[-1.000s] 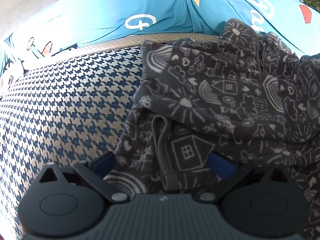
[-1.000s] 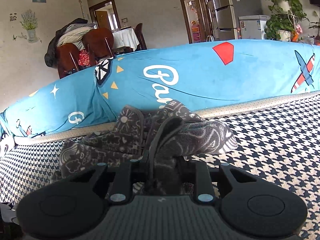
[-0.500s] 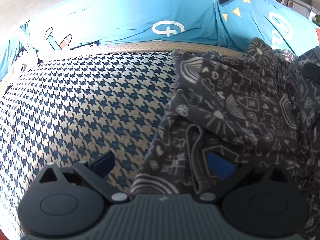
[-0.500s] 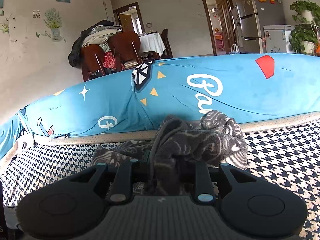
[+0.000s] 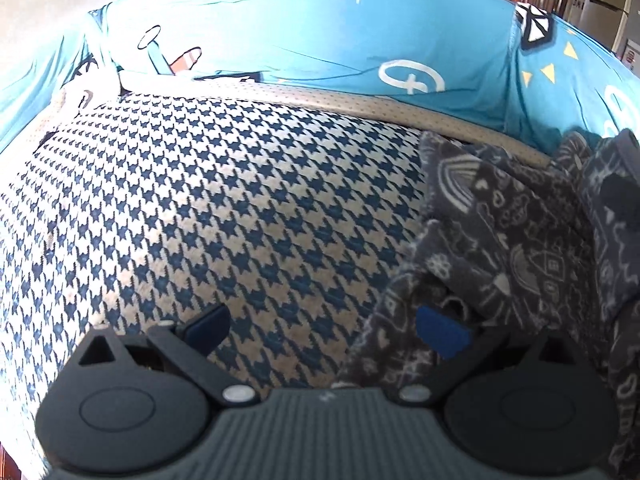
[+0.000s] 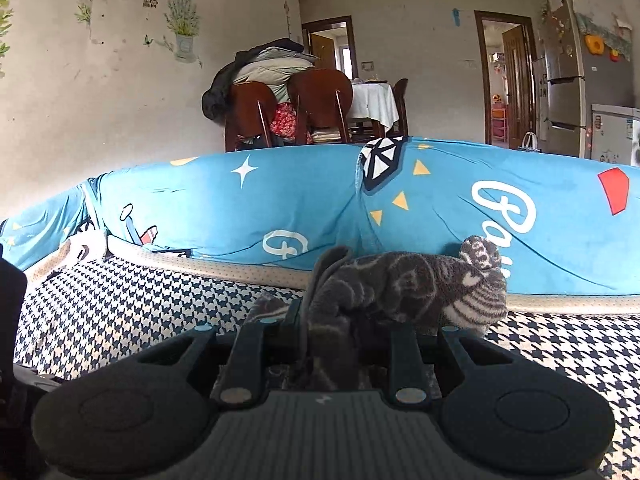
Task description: Fold clothes
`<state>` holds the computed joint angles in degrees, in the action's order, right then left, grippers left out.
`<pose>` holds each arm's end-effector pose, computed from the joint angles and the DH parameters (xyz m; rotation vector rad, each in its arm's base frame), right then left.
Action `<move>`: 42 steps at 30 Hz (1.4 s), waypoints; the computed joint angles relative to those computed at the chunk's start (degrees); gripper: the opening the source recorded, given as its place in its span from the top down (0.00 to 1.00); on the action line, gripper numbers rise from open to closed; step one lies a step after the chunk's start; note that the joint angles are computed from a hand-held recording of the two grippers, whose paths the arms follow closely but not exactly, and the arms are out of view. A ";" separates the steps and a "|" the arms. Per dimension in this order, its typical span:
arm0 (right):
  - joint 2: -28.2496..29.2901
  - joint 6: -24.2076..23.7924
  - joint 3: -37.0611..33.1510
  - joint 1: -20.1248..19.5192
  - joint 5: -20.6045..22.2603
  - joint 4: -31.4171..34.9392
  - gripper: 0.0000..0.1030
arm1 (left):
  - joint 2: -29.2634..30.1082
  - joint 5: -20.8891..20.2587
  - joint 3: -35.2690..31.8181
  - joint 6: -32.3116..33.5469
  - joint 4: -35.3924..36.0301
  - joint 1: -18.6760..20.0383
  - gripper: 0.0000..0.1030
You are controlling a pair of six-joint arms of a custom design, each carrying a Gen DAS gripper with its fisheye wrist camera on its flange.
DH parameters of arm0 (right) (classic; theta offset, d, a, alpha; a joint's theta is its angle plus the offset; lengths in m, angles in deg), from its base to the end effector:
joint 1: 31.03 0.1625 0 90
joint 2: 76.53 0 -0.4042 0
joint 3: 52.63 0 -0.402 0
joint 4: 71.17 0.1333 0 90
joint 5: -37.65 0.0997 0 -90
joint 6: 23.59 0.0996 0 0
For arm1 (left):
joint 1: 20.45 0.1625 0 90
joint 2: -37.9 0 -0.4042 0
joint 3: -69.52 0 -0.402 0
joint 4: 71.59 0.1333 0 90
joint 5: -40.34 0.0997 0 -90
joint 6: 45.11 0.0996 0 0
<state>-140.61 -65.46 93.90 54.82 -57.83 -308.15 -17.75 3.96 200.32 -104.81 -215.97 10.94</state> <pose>0.0973 -0.3699 0.1749 0.6792 -2.2036 1.2962 -0.2331 -0.3923 0.0170 0.1876 2.2590 -0.7672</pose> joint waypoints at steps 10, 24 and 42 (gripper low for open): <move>3.63 -2.44 -1.47 0.62 1.63 0.25 0.76 | -3.79 3.54 1.41 -5.99 4.84 0.13 0.00; 10.11 -7.60 -3.69 -1.06 4.71 2.83 0.72 | -5.61 5.88 1.25 -9.99 9.36 0.84 0.00; -2.97 -11.61 0.48 0.47 8.21 17.10 0.53 | -7.43 6.43 1.84 -10.17 6.15 1.32 0.00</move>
